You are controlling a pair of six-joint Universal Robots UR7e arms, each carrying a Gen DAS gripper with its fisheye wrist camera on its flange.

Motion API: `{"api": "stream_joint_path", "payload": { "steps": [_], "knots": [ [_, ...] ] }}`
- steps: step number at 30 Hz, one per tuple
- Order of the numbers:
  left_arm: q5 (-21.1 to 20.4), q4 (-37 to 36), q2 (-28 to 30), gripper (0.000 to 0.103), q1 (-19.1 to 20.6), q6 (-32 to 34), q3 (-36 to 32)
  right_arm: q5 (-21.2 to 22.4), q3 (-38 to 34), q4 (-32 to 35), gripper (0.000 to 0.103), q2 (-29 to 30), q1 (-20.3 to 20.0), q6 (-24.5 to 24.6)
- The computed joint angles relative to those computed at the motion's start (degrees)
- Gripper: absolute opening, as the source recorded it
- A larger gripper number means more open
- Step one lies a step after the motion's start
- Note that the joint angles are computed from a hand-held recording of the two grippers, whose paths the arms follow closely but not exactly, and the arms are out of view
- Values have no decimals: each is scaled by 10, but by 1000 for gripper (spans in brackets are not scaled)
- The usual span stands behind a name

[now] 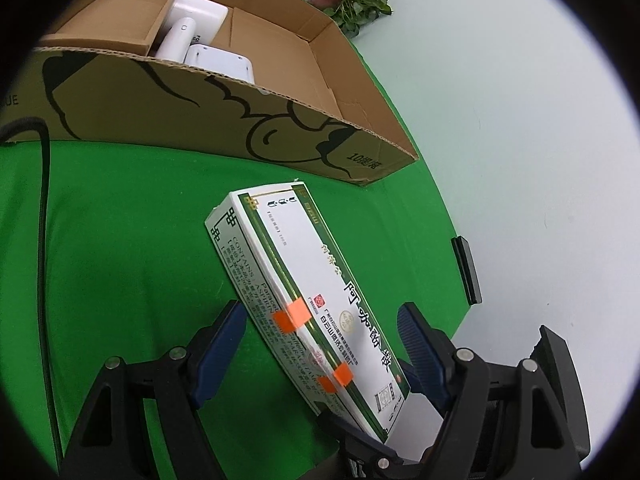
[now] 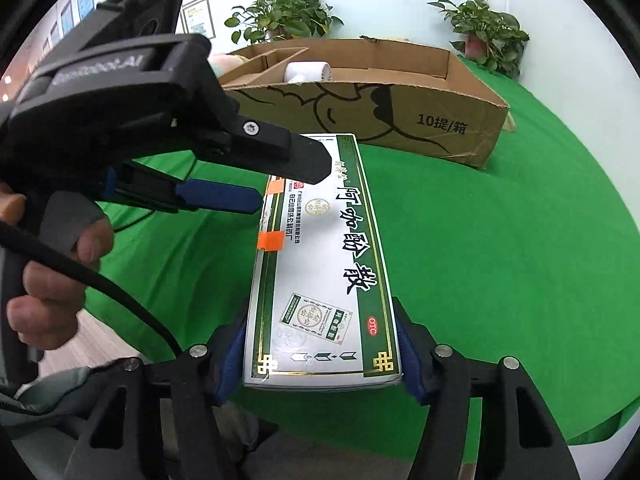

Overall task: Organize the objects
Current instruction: 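Close the right gripper on the white-and-green medicine box, then lift the medicine box with the right gripper and carry it over the box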

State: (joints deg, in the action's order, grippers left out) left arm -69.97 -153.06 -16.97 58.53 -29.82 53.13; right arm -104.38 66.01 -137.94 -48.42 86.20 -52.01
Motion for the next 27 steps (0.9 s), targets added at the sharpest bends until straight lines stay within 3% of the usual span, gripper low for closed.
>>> {"api": "stream_joint_path", "payload": {
  "steps": [8, 12, 16, 20, 27],
  "knots": [
    [7, 3, -2, 76, -3, -19, 12, 25, -17, 52, 59, 2, -4, 47],
    [13, -7, -9, 67, -5, -29, 28, 51, -37, 97, 59, 5, -9, 80],
    [22, -14, -13, 55, -9, -36, 40, 55, -41, 100, 59, 9, -9, 78],
    [6, -16, -13, 55, -8, -46, 44, 71, -38, 106, 58, 5, -8, 67],
    [16, -22, -13, 53, -15, -45, 49, 74, -36, 107, 58, 6, -7, 66]
  ]
}}
